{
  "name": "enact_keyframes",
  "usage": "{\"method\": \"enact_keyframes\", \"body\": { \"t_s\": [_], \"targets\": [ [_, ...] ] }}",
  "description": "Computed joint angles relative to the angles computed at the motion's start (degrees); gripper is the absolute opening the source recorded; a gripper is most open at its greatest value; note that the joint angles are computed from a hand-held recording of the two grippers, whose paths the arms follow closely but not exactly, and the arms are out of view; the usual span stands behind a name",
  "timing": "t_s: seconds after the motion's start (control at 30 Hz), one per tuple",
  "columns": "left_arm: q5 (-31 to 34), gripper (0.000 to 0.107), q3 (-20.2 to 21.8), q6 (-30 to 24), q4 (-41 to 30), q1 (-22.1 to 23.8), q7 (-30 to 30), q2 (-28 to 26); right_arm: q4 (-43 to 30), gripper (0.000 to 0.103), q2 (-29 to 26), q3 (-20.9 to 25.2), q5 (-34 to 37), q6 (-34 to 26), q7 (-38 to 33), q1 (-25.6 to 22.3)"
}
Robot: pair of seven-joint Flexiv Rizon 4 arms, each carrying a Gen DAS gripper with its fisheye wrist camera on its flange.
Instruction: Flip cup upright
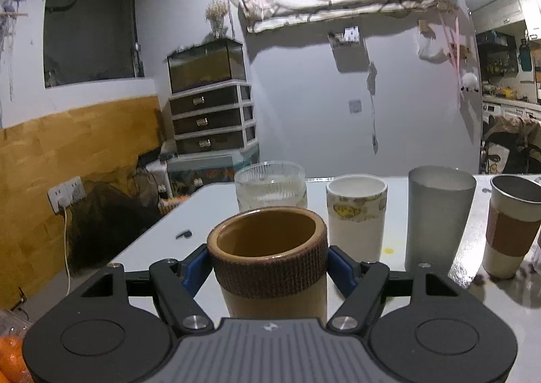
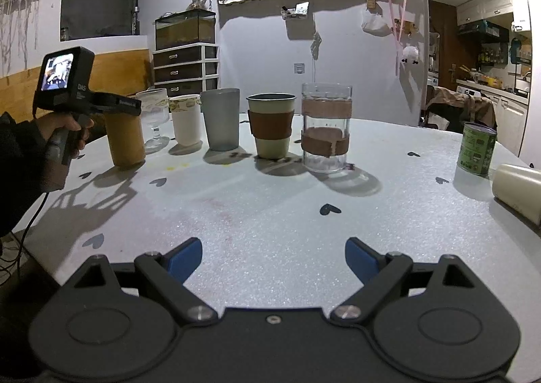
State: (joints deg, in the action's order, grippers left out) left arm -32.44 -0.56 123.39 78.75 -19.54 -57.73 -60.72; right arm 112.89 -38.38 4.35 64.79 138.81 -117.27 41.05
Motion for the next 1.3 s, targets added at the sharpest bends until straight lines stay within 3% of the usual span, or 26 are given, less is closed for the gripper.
{"method": "enact_keyframes", "body": {
  "t_s": [0.07, 0.2, 0.47, 0.53, 0.77, 1.0, 1.3],
  "targets": [
    [-0.3, 0.076, 0.1, -0.1, -0.3, -0.1, 0.1, -0.2, 0.3, 0.092, 0.0, 0.2, -0.4, 0.2, 0.6, -0.3],
    [0.7, 0.097, -1.2, 2.0, 1.3, 0.7, -2.2, 0.8, 0.8, 0.092, 0.2, 0.2, -1.2, 0.1, 1.6, -0.5],
    [10.9, 0.102, -6.9, 6.7, 14.7, 5.9, -13.4, 8.4, 1.3, 0.092, 0.4, -0.4, -3.7, 1.5, 3.4, -0.5],
    [16.4, 0.103, -8.7, 7.8, 19.0, 8.2, -17.4, 10.6, 0.9, 0.092, 0.4, -0.9, -3.9, 1.8, 3.4, -0.4],
    [27.4, 0.103, -8.8, 11.1, 29.2, 9.5, -23.5, 15.2, -0.4, 0.097, 0.5, -1.5, -4.8, 1.6, 3.2, -1.3],
    [25.7, 0.103, -6.3, 14.1, 34.8, 5.9, -23.4, 16.1, -1.4, 0.101, 0.0, -1.9, -5.3, 1.6, 3.4, -1.5],
    [26.5, 0.103, -6.2, 16.9, 38.8, 5.4, -24.0, 16.9, -2.3, 0.102, -0.1, -1.8, -3.9, 1.1, 2.4, -1.9]
  ]
}}
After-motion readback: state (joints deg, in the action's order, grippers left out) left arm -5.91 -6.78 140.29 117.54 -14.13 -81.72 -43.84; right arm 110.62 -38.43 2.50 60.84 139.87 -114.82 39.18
